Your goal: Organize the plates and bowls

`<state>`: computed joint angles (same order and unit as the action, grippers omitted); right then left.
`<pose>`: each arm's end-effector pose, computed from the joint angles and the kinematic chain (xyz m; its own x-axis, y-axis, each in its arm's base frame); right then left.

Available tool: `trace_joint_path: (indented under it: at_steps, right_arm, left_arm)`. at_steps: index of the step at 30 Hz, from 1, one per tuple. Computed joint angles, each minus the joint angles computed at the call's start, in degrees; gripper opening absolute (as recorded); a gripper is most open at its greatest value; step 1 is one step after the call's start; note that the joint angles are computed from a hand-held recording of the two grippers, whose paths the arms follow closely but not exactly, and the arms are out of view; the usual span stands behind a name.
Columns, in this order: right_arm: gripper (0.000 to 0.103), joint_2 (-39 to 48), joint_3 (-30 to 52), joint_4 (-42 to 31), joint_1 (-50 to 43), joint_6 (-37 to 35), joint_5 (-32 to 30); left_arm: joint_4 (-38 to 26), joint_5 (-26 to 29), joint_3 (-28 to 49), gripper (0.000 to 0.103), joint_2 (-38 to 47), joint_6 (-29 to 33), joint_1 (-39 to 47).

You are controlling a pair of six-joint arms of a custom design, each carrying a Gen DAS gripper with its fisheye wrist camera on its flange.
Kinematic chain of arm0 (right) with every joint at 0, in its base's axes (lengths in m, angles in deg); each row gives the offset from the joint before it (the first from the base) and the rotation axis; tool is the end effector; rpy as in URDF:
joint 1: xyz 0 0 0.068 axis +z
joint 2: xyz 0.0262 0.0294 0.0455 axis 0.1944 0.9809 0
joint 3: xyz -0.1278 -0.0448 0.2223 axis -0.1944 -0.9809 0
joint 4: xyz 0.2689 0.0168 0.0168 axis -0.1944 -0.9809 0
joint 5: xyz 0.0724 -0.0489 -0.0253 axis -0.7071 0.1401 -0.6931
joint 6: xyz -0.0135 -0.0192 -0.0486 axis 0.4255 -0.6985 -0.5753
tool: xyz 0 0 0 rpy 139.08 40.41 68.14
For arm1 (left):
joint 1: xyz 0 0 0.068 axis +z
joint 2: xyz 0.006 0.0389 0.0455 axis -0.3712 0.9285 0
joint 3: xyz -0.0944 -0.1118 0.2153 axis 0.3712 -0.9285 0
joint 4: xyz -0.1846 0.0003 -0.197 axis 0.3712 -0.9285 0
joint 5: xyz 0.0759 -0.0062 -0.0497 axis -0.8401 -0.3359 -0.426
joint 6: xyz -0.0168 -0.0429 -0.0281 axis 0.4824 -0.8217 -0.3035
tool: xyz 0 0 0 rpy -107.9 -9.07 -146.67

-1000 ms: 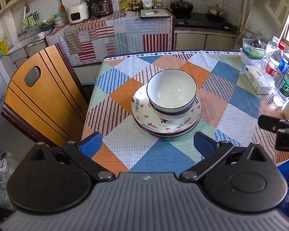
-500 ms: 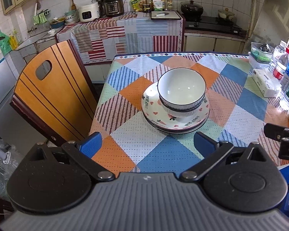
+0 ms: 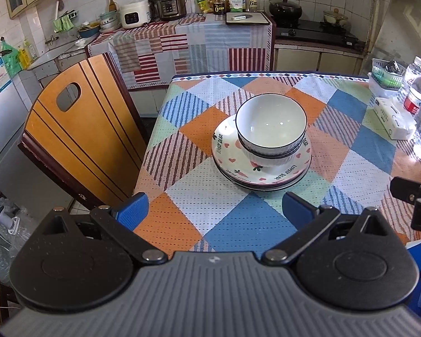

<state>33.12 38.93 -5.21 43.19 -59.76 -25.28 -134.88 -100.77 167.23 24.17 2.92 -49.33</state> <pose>0.3241 0.1938 0.3288 -0.6645 -0.2168 -0.7152 -0.2875 0.9575 -0.0231 0.2773 -0.1242 0.3299 -0.7030 -0.1657 -0.6916 -0.2776 0.9593 0.0524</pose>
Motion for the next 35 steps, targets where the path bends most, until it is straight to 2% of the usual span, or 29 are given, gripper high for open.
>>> trace_joint_path:
  at_steps: [8, 35]
  right_arm:
    - [0.103, -0.10, -0.37, 0.01, 0.13, -0.20, 0.43]
    - [0.103, -0.14, -0.72, -0.41, 0.00, 0.69, 0.43]
  left_arm:
    - [-1.62, -0.69, 1.13, 0.103, 1.11, -0.38, -0.72]
    - [-1.12, 0.03, 0.92, 0.103, 0.81, -0.36, -1.79]
